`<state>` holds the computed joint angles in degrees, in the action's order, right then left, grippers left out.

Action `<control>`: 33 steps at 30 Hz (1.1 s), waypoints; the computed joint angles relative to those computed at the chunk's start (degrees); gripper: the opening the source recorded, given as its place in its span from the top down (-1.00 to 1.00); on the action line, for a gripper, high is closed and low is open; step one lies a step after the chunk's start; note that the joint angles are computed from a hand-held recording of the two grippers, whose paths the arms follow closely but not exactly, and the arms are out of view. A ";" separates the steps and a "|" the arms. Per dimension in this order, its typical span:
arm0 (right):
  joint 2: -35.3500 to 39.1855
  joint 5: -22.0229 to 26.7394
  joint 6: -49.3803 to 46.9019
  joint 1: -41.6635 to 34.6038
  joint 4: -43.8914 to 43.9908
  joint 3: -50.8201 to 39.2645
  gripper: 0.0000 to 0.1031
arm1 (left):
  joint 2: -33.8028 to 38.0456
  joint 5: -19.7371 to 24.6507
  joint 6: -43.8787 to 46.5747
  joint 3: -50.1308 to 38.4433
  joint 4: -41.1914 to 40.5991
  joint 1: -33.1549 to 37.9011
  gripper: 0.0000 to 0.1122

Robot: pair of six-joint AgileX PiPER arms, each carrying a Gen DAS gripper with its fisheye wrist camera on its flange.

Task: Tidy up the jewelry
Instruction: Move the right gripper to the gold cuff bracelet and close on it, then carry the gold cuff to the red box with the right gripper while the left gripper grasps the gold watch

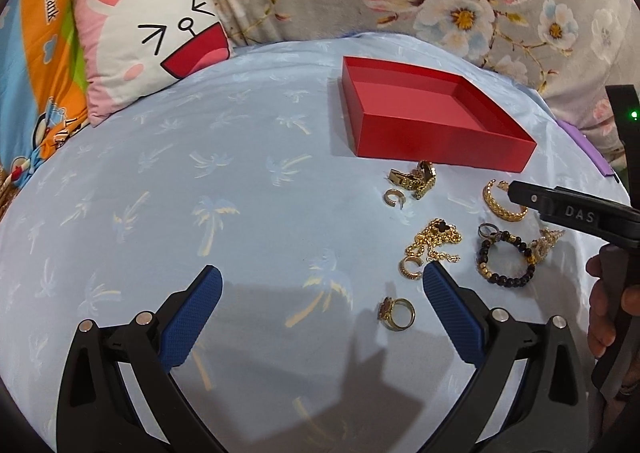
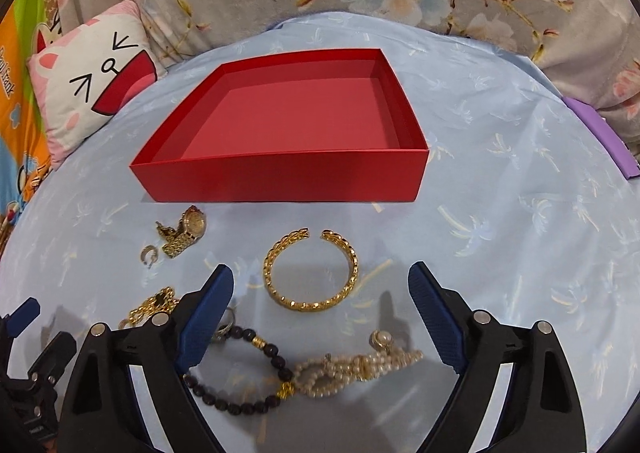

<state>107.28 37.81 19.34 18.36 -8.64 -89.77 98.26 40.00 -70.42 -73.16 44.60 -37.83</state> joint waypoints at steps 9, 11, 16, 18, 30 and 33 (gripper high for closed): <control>4.21 1.71 -0.93 0.11 0.07 -2.71 -0.33 | 3.83 -1.27 6.05 -4.48 -4.68 2.46 -0.75; 4.49 1.46 0.80 1.06 -3.05 -2.70 -0.26 | 4.49 -1.80 7.62 -5.16 -6.48 3.12 -0.75; 3.92 -0.29 0.81 0.91 -3.56 -1.32 -0.11 | 5.41 -2.29 9.16 -6.00 -8.17 3.72 -0.75; 3.55 -0.65 0.33 0.65 -3.08 -0.77 -0.10 | 5.71 -2.28 10.17 -6.56 -8.97 3.91 -0.75; -2.84 -3.90 -3.64 -1.95 1.93 4.79 -0.10 | 14.83 2.42 25.02 -25.53 -15.68 4.53 -0.75; -4.08 -4.27 -3.29 -2.94 1.52 5.70 -0.11 | 19.78 4.31 30.60 -32.75 -20.58 5.18 -0.74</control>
